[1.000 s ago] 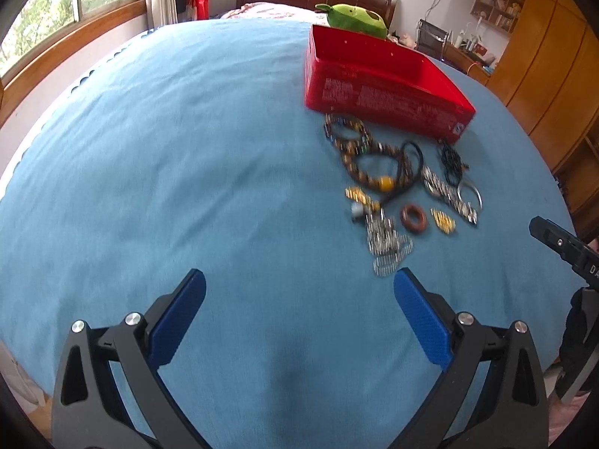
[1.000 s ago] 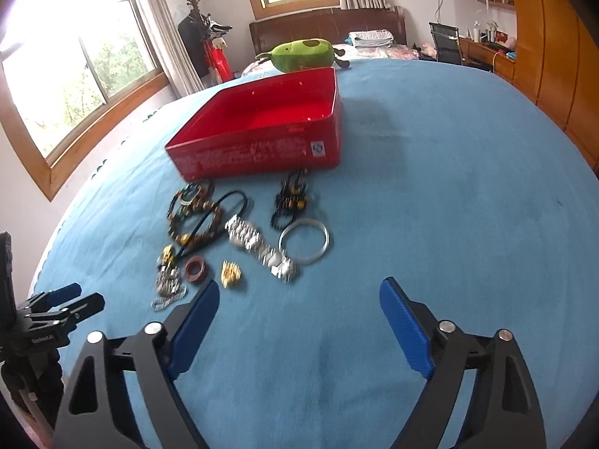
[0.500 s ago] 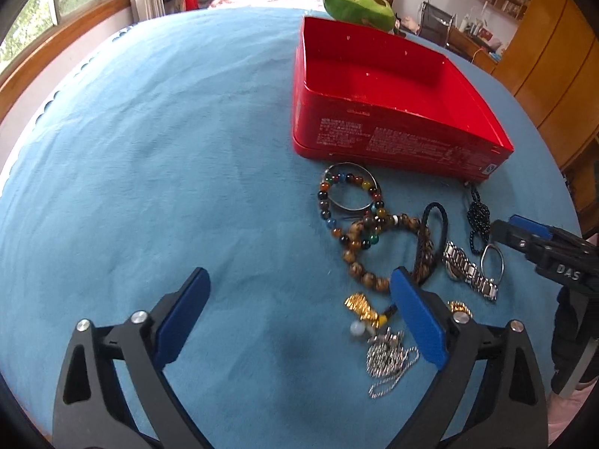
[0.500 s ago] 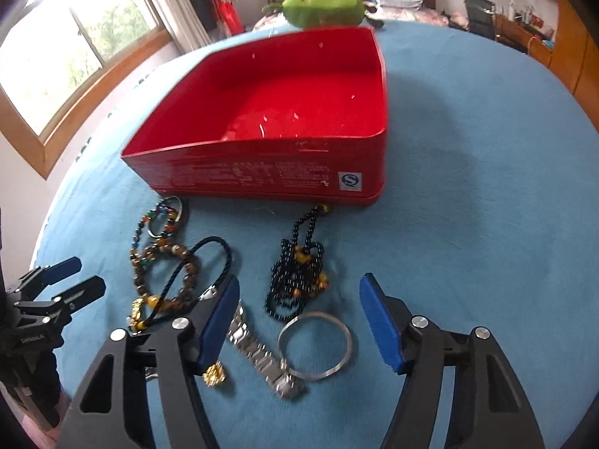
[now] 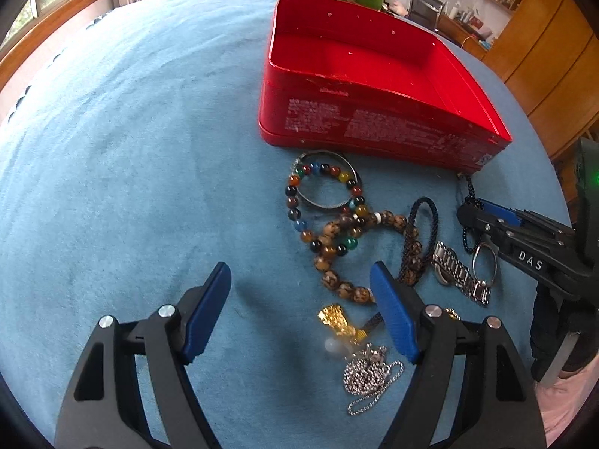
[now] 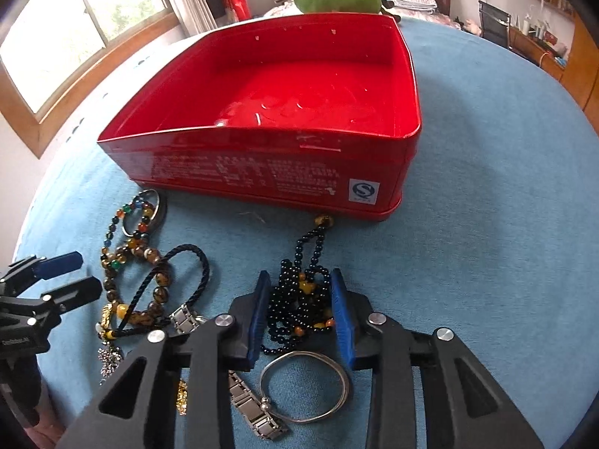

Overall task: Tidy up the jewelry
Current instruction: 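Close the right tool on the black bead necklace while the left tool nears the chain, then close the left tool on the silver chain and lift it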

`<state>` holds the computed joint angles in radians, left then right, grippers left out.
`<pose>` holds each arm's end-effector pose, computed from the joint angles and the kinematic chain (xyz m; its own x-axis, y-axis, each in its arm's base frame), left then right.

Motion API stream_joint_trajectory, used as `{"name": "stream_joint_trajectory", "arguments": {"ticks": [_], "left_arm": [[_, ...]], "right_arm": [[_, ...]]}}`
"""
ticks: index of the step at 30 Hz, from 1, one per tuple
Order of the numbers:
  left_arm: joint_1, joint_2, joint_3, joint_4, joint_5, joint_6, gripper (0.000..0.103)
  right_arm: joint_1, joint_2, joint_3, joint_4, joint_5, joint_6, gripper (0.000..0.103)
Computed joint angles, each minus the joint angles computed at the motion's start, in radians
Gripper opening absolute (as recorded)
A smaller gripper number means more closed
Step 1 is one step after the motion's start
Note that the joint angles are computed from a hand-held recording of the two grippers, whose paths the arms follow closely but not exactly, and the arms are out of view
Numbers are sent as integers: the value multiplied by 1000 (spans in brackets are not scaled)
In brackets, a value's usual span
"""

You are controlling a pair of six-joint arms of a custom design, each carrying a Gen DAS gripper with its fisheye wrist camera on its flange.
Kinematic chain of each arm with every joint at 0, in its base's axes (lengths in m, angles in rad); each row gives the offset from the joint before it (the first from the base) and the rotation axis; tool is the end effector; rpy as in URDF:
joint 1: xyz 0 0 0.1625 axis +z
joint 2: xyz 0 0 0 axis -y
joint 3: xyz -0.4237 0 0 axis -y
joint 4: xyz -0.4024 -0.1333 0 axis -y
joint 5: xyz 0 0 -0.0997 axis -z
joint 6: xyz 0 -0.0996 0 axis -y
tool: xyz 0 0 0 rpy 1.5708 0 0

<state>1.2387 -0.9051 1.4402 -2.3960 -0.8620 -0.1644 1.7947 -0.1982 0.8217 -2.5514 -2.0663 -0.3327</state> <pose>-0.0491 -0.7500 0.2466 -0.8190 -0.0777 -0.5685 0.1808 0.9053 -0.3843 0.2761 -0.8254 -0.0363 -0.7777 -0.3298 0.5352 -0.4888 0.8526 -0.1849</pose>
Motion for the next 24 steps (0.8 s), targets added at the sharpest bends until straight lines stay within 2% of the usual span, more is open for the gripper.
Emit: {"name": "stream_joint_trajectory", "arguments": {"ticks": [4,7,13,19,24], "left_arm": [[-1,-9,22,7,-35,-8,76],[-6,-18,44,7,-37,-12,76],[-25,-47,106,20,-83,-48,74],[-34,-49,132,52,-122,-92,61],[-37,-10,105,42,-82,-111,57]], "right_arm": [[-22,-57,63,7,80,43,28],[-28,-86,102,-21,97,51,27],[-31,-177,244,-165,107,31,27],[-32,-223,314,-205,124,31,27],[-33,-226,343,-233,135,27,27]]}}
